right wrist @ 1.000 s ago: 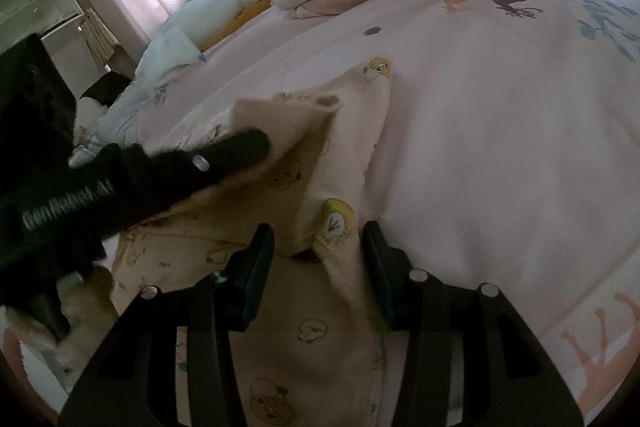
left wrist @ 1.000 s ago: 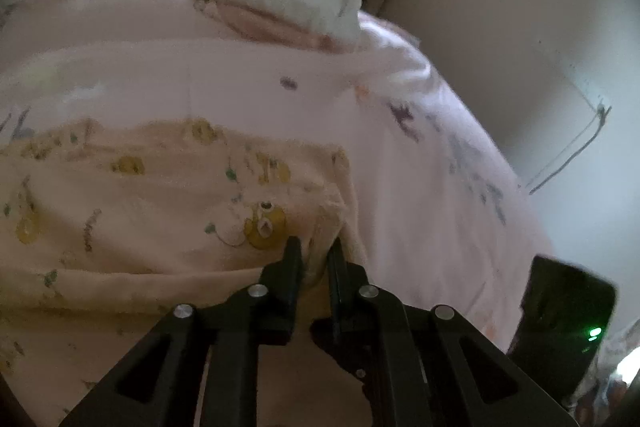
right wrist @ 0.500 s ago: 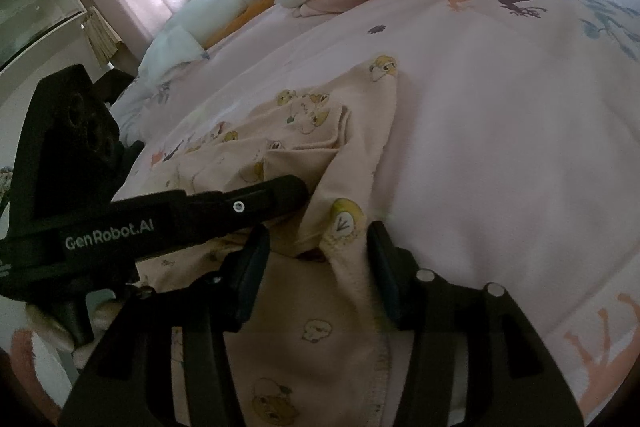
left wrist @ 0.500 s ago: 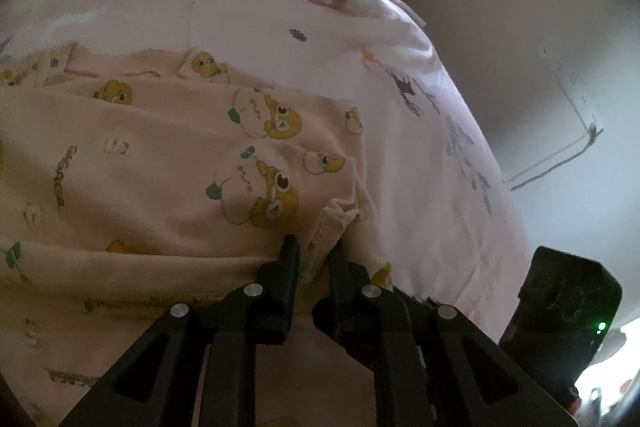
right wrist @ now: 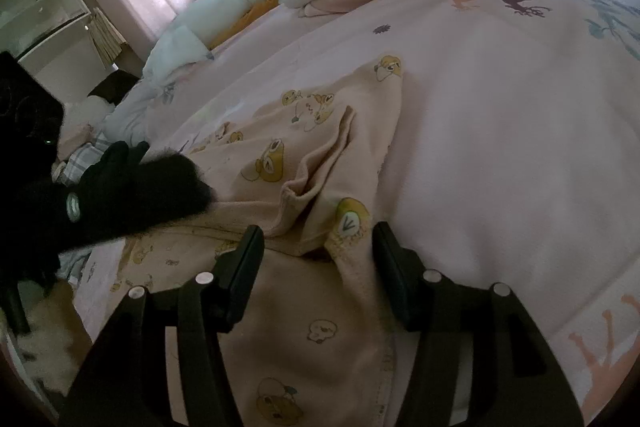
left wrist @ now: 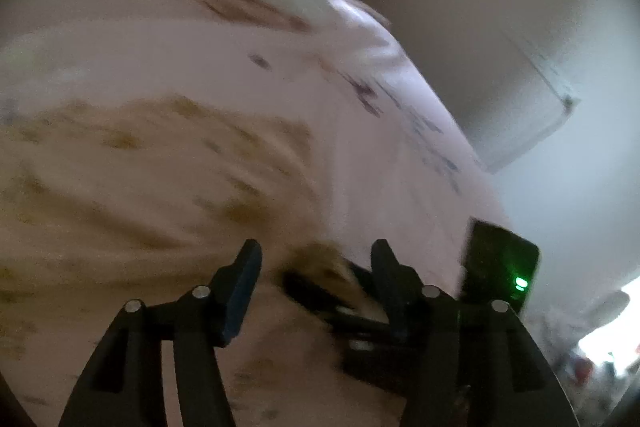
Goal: Fold small clothes
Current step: 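Release the sleeve with the left gripper onto the folded body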
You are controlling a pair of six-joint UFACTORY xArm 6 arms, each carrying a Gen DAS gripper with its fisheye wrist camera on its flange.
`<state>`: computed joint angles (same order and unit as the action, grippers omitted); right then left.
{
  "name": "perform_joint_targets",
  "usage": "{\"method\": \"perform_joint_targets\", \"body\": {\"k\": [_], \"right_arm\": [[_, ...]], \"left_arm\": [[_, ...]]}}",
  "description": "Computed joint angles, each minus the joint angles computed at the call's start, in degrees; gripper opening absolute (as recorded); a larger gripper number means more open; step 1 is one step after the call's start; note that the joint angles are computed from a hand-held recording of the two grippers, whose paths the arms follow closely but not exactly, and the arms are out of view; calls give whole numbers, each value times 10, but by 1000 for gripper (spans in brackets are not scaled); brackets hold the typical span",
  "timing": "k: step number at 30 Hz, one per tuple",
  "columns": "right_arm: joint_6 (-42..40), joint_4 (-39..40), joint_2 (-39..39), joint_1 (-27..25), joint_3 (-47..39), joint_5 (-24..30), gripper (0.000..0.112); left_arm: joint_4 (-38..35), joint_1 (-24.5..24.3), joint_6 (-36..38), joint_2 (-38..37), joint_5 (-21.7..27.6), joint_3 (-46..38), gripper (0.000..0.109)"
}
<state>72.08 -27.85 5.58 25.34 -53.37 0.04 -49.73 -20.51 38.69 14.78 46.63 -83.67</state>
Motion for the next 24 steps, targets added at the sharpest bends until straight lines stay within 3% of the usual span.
{"method": "perform_joint_targets", "body": {"k": [2, 3, 7, 10, 12, 14, 17, 19, 22, 24], "right_arm": [[3, -3, -1, 0, 1, 0, 58], [6, -6, -1, 0, 1, -1, 58], [8, -8, -1, 0, 0, 0, 58], [9, -9, -1, 0, 0, 1, 58], [9, -9, -1, 0, 0, 1, 58], [10, -10, -1, 0, 0, 1, 58], [12, -12, -1, 0, -1, 2, 58], [12, -13, -1, 0, -2, 5, 58], [21, -28, 0, 2, -8, 18, 58], [27, -34, -1, 3, -7, 21, 58]], "left_arm": [[71, -4, -47, -8, -90, 21, 58], [102, 1, -71, -6, -112, 24, 58], [227, 37, -182, 21, -164, 17, 58], [319, 77, -283, 64, -155, -17, 58], [341, 88, -283, 78, -147, -18, 58], [349, 77, -222, 52, -219, 40, 58], [396, 67, -240, 32, -291, 96, 58], [370, 69, -224, 33, -286, 93, 58], [245, 74, -142, 39, -260, 79, 58], [202, 78, -105, 34, -261, 87, 58]]}}
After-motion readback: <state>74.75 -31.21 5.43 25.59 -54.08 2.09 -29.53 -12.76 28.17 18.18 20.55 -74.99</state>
